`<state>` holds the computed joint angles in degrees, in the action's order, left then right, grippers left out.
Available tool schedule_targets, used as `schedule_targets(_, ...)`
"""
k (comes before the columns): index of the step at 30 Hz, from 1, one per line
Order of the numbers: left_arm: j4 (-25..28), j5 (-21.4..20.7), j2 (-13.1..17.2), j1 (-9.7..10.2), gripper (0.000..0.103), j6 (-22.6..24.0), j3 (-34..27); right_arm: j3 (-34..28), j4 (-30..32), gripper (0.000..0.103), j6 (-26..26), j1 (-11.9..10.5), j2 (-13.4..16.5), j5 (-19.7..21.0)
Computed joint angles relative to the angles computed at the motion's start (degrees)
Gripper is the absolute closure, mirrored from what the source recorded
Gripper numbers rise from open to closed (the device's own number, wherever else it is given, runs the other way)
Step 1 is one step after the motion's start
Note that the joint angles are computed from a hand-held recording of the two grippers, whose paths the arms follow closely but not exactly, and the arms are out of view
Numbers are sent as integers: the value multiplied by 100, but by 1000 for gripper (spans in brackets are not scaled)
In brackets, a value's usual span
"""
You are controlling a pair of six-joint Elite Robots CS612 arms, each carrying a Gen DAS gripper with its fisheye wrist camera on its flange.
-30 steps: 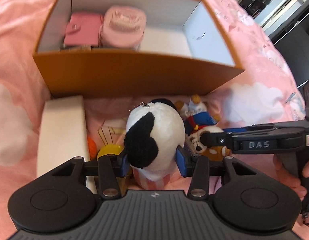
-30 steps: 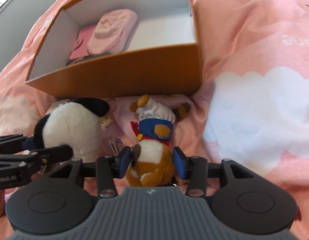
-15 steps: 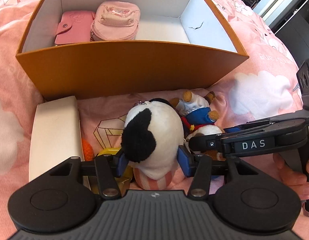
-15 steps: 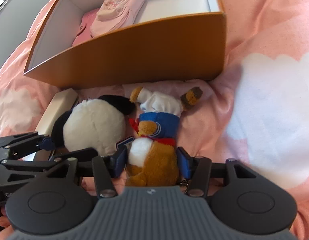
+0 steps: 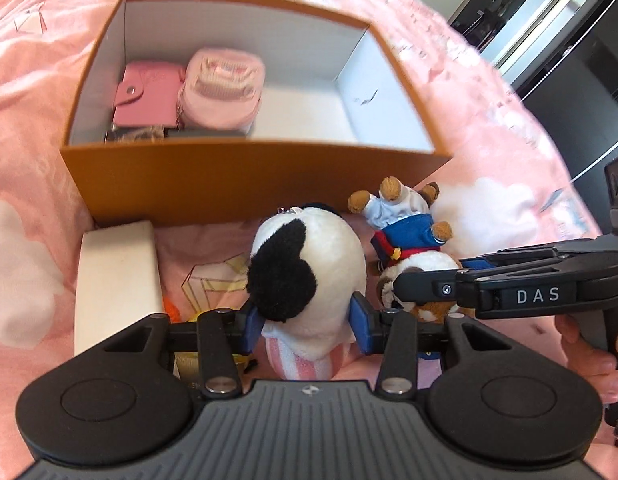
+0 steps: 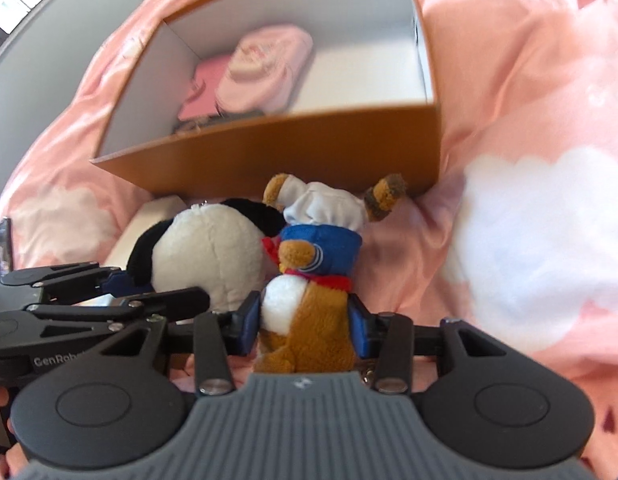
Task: Organize objects
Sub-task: 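Lift both plushes and lower them into the orange box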
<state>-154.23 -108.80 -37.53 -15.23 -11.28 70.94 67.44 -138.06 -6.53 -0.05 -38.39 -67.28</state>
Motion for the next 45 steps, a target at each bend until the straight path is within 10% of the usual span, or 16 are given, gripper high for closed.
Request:
schedule_targets(20, -924, -187, 103, 97, 52, 195, -741, -300, -1511, 57, -45, -37, -119, 374)
schedule_targets(31, 767, -593, 1165, 246, 52, 0, -2698, -1884, -666, 57, 310, 17, 784, 151)
schedule_targets(45, 3317, -671, 2184, 230, 52, 90, -4594, -3146, 992, 56, -481, 181, 1553, -713)
